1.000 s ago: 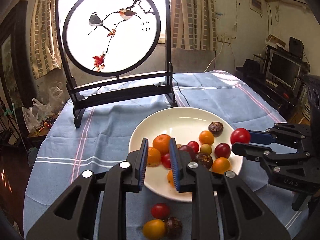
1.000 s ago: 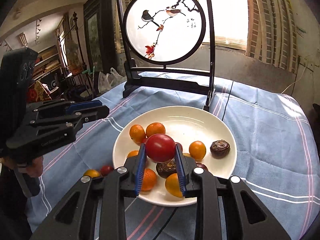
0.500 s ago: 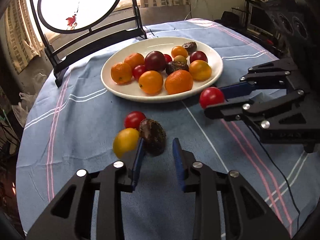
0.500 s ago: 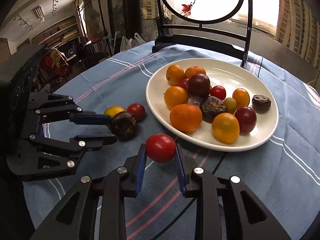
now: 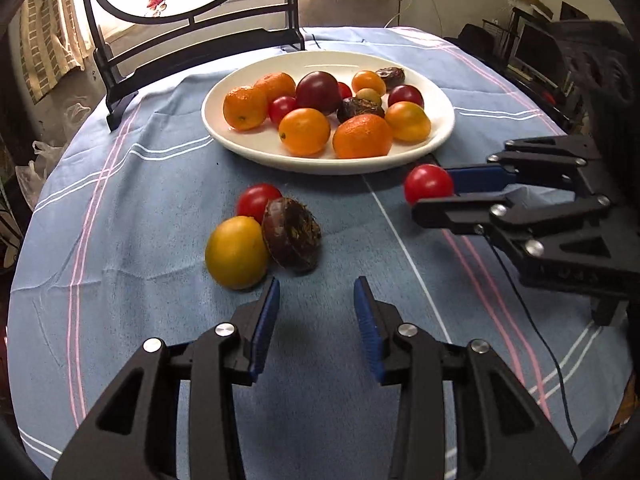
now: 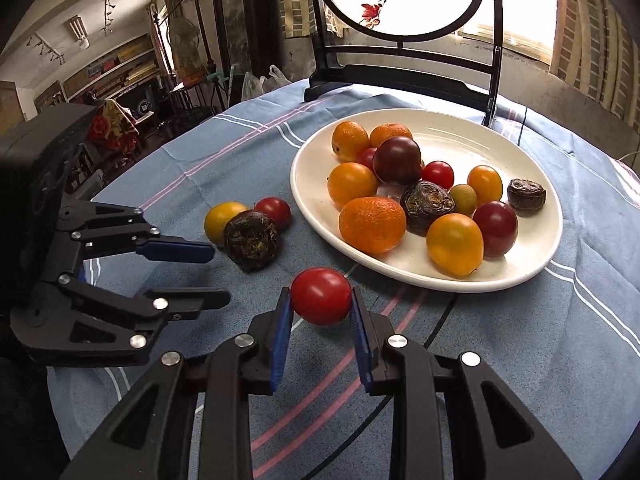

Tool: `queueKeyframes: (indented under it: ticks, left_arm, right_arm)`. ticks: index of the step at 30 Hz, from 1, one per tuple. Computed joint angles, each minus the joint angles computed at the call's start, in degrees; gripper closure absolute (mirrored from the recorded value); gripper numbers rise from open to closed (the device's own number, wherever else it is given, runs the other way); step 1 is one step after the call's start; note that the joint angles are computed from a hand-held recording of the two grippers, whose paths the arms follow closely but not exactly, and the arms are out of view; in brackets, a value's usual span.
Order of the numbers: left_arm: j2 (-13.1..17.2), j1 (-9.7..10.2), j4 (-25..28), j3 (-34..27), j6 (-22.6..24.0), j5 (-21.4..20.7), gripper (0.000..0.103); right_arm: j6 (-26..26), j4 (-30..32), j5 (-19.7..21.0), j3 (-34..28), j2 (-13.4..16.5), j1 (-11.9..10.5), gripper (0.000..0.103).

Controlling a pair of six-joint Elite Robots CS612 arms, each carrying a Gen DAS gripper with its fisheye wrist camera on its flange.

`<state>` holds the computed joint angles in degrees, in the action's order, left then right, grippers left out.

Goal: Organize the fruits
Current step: 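Grasp a red tomato with the right gripper while the left gripper grasps a brown mangosteen, then place the tomato and mangosteen onto the plate and open both grippers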

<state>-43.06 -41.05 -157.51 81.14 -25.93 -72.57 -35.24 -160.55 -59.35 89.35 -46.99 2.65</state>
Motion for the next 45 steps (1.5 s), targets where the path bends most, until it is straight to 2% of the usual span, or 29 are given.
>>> queueKeyframes:
  ticks: [3, 6, 8, 12, 17, 20, 23, 24, 25, 30, 34, 39, 42, 45]
  left_arm:
    - [1.43, 0.34, 1.41, -2.62, -0.31, 0.34, 0.066]
    - [1.58, -0.14, -1.69, -2.61, 2.84, 0.56, 0.066]
    - [1.93, -0.39, -0.85, -3.44, 4.11, 1.56, 0.064]
    - [3.08, -0.05, 2.08, -5.89, 2.75, 2.30, 0.063]
    - [4.34, 0.32, 4.29, -8.17, 3.82, 0.37, 0.062]
    - [5.14, 0.40, 5.37, -9.54, 3.43, 0.86, 0.057]
    - [5.93, 0.86, 5.44, -10.83, 2.56, 0.44, 0.055]
    - [6.10, 0.93, 5.51, -11.15, 2.31, 0.37, 0.055]
    - [6.19, 0.98, 5.45, -11.31, 2.34, -0.02, 0.060]
    - [4.87, 0.38, 4.98, -9.13, 3.45, 0.30, 0.061]
    - [1.93, -0.53, 0.57, -4.01, 5.62, 0.21, 0.061]
    - [0.68, -0.87, -4.36, -3.54, 7.05, 5.29, 0.061]
    - [1.96, -0.40, -5.42, -6.93, 6.73, 8.16, 0.062]
    - [4.34, 0.13, -4.46, -11.83, 5.87, 10.82, 0.061]
  right_arm:
    - [0.54, -0.90, 0.69, 0.30, -0.22, -0.27, 0.075]
    - [1.10, -1.29, 0.97, 0.11, -0.14, -0.51, 0.075]
    - [1.40, -1.37, 0.61, -0.05, 0.00, -0.54, 0.075]
    - [1.57, -1.65, 0.29, -0.02, 0.00, -0.57, 0.075]
    - [2.32, -1.97, 0.65, -0.23, -0.01, -0.91, 0.075]
    - [2.88, -2.14, 0.49, -0.37, 0.08, -1.06, 0.075]
    - [2.76, -1.93, 0.36, -0.46, 0.16, -1.08, 0.075]
    - [2.64, -1.91, 0.29, -0.43, 0.16, -1.06, 0.074]
    - [2.45, -1.84, 0.22, -0.36, 0.11, -1.05, 0.075]
    - [2.01, -1.92, -0.15, -0.07, -0.08, -0.94, 0.075]
    - [1.11, -0.73, 0.58, 0.46, -0.60, -0.87, 0.075]
    - [3.20, -3.33, 0.84, 0.39, -0.99, -0.78, 0.075]
    - [7.61, -7.46, 0.80, -0.86, -0.65, -0.93, 0.075]
    - [13.43, -11.29, -1.42, -3.70, 0.86, -0.68, 0.075]
